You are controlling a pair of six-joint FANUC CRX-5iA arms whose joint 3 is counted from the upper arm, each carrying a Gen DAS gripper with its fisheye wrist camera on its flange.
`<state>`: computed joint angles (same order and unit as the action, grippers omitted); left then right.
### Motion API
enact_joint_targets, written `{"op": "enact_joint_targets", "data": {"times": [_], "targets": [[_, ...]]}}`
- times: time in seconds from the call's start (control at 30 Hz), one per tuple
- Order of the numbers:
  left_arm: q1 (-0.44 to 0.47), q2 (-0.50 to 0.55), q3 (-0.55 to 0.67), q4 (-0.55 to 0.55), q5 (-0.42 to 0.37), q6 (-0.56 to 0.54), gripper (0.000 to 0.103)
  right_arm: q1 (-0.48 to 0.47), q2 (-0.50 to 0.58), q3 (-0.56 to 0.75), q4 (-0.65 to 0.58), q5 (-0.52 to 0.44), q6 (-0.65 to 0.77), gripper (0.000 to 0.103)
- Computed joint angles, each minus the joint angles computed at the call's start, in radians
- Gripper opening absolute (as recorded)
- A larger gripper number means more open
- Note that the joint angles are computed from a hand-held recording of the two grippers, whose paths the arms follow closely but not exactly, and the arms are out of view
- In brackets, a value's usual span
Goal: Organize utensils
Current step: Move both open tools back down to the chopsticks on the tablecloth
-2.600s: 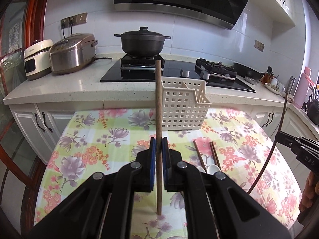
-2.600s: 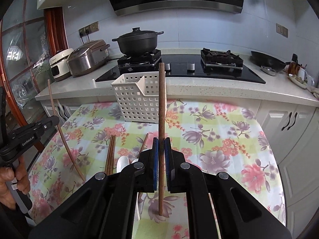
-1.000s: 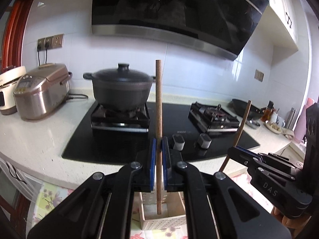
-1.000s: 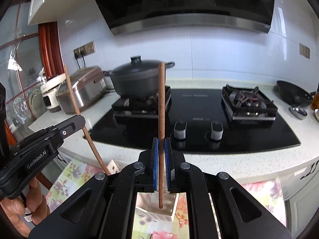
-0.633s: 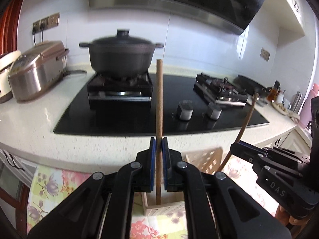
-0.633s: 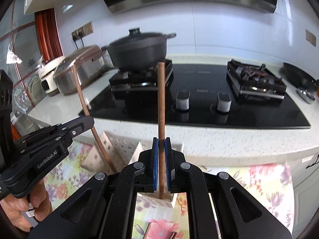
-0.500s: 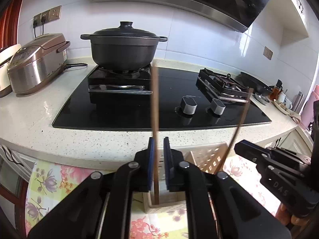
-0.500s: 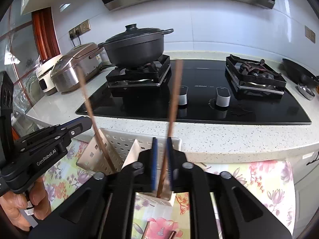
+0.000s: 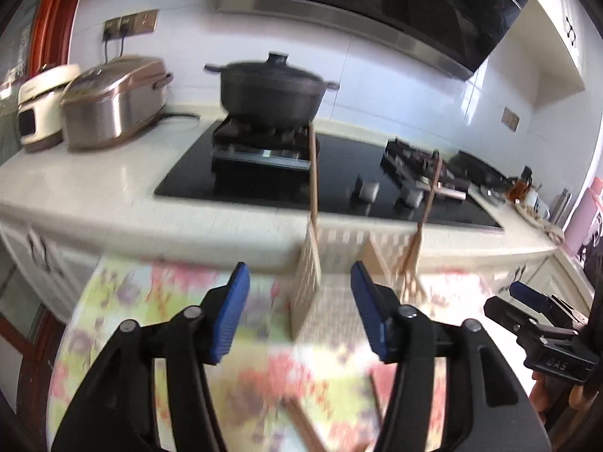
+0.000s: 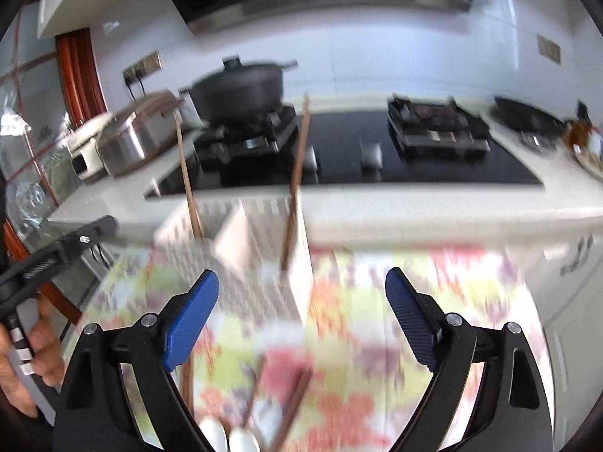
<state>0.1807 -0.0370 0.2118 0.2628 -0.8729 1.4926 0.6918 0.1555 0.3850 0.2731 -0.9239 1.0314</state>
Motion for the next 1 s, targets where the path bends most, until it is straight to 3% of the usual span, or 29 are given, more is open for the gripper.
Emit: {"op": "enact_joint_targets", "data": {"times": [0.17, 0.27, 0.3, 0.33, 0.43, 0.47, 0.5, 0.6, 0.67, 0.87, 1.0], "targets": [[0.032, -0.145, -0.219, 0.042, -0.021, 0.002, 0.072, 0.053, -0.086, -0.191, 0.117, -0.04, -0.147, 0.084], [0.023, -0.196, -0.271, -0.033, -0.048, 0.077, 0.073, 0.082, -0.128, -0.281, 0.189, -0.069, -0.241, 0.085], [0.026, -0.211, -0.292, -0.033, -0.052, 0.083, 0.074, 0.084, -0.145, -0.305, 0.183, -0.068, -0.254, 0.091], [0.027, -0.221, -0.307, -0.04, -0.065, 0.086, 0.074, 0.085, -0.175, -0.347, 0.18, -0.034, -0.271, 0.096], [0.036, -0.249, -0.356, -0.02, -0.095, 0.094, 0.072, 0.112, -0.223, -0.445, 0.272, -0.004, -0.336, 0.096], [0.047, -0.252, -0.375, 0.018, -0.108, 0.08, 0.067, 0.116, -0.224, -0.448, 0.272, -0.014, -0.318, 0.096], [0.05, -0.248, -0.383, 0.044, -0.119, 0.063, 0.056, 0.119, -0.228, -0.452, 0.264, -0.02, -0.304, 0.096], [0.02, -0.232, -0.378, 0.032, -0.13, 0.052, 0.034, 0.105, -0.245, -0.442, 0.159, -0.003, -0.241, 0.096], [0.0, -0.219, -0.379, 0.043, -0.131, 0.034, 0.03, 0.096, -0.258, -0.445, 0.113, 0.015, -0.208, 0.096], [-0.044, -0.164, -0.348, -0.002, -0.133, 0.067, 0.018, 0.092, -0.267, -0.467, 0.128, 0.016, -0.248, 0.096], [-0.063, -0.132, -0.326, -0.028, -0.146, 0.084, 0.018, 0.091, -0.26, -0.472, 0.152, 0.004, -0.259, 0.096]]}}
